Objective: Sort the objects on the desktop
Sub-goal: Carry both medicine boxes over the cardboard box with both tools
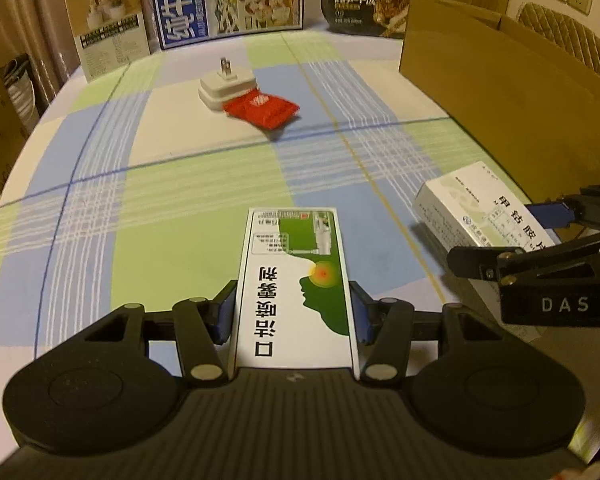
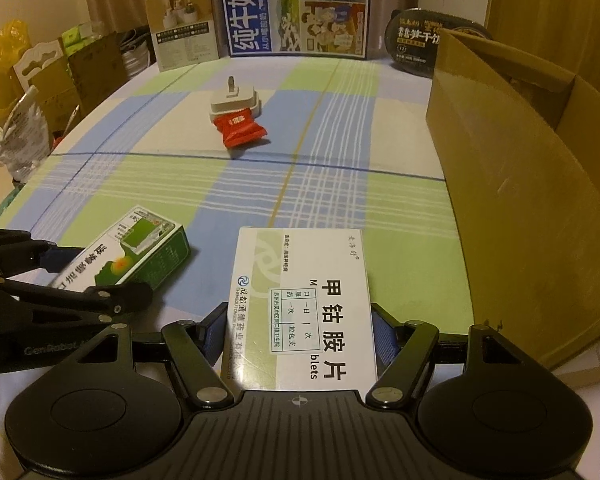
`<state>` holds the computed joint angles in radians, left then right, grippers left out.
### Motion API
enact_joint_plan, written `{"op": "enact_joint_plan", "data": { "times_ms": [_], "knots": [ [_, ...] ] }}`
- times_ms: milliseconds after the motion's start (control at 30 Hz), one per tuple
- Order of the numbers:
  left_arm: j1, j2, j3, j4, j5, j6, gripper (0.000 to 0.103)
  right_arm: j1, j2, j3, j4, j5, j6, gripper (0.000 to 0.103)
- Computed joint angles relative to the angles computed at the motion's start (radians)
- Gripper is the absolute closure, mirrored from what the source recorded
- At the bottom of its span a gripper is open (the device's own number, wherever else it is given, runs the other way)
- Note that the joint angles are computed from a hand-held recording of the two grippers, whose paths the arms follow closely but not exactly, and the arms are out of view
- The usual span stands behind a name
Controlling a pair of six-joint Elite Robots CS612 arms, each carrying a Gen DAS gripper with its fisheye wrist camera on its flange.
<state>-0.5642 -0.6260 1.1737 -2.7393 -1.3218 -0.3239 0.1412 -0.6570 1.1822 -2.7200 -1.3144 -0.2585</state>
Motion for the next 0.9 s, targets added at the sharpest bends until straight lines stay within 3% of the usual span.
{"op": "enact_joint_plan", "data": {
  "times_ms": [533,700,900],
  "knots": [
    [0.000,0.026,-0.036,0.019,0.020,-0.015,0.053,-0.007,0.002,-0.005,0.012,0.008,0.013,0.035],
    [-0.007,0.017,-0.017,-0.043,0.059,-0.011,0.053,-0.006,0.001,-0.003,0.003,0.012,0.010,0.035],
    [-0.006,0.013,-0.023,-0.040,0.051,-0.032,0.053,-0.004,0.000,-0.002,-0.006,0.011,0.013,0.035]
  ]
}}
